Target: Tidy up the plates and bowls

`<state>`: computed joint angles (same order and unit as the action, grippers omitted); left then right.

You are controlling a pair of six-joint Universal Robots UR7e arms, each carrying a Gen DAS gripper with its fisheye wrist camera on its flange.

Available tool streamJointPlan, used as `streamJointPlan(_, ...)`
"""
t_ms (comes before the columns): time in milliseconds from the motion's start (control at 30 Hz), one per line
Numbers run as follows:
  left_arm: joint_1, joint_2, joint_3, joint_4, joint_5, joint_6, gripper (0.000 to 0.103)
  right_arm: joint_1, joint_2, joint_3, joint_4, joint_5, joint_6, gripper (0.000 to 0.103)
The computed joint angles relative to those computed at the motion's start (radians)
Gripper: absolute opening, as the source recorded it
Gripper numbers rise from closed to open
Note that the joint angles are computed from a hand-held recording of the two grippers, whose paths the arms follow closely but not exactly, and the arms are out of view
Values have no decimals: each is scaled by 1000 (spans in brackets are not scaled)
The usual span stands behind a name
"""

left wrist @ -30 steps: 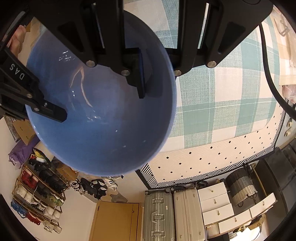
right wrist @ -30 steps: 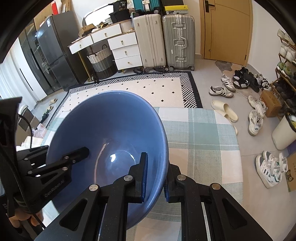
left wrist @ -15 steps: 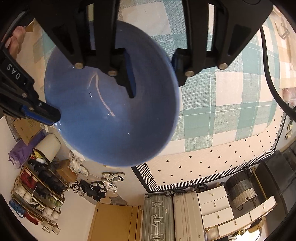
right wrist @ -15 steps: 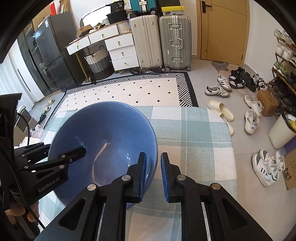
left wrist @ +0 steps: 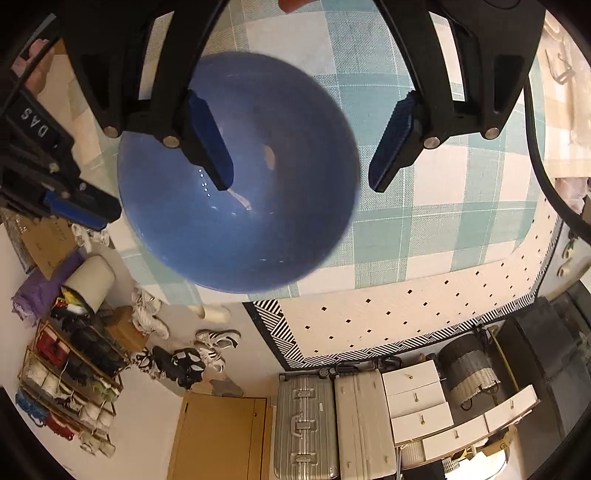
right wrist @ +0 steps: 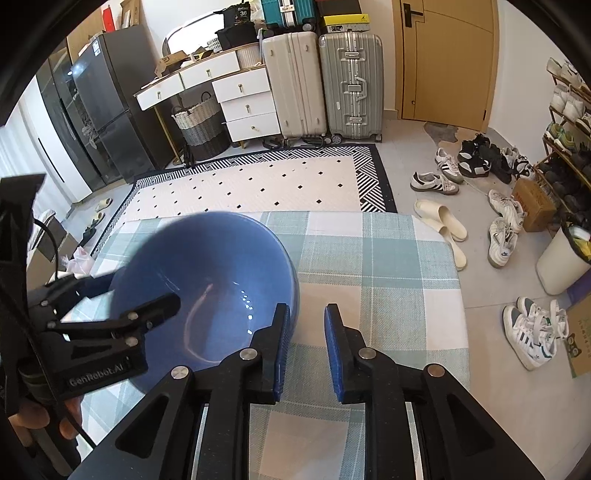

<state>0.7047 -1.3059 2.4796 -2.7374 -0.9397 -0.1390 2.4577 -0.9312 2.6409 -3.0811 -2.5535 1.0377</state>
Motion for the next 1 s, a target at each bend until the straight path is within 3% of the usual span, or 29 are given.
streamJointPlan(133,-2,-37,-9,31,7,1,74,18,-4,-14,12,7,9,26)
streamJointPlan(300,4,-85,-22,82,5,7,76,47,-10,-32,40,11,18,49)
streamJointPlan(433,-12,-148,1,125,3,-8,77,63,-20,-49,80,21,32,52)
streamJointPlan(600,-30,-208,15,171,-1,-21,79,97,-32,-60,120,22,73,79)
streamJointPlan(833,-41,-253,24,203,-25,-31,84,126,-49,-68,161,27,107,85)
streamJointPlan(900,-48,-276,29,220,-28,-38,88,138,-52,-72,174,32,118,89)
streamJointPlan(967,-49,-290,32,223,-34,-40,101,147,-53,-77,190,33,128,92)
streamJointPlan(1000,-49,-301,34,227,-37,-40,101,152,-53,-80,198,34,135,93)
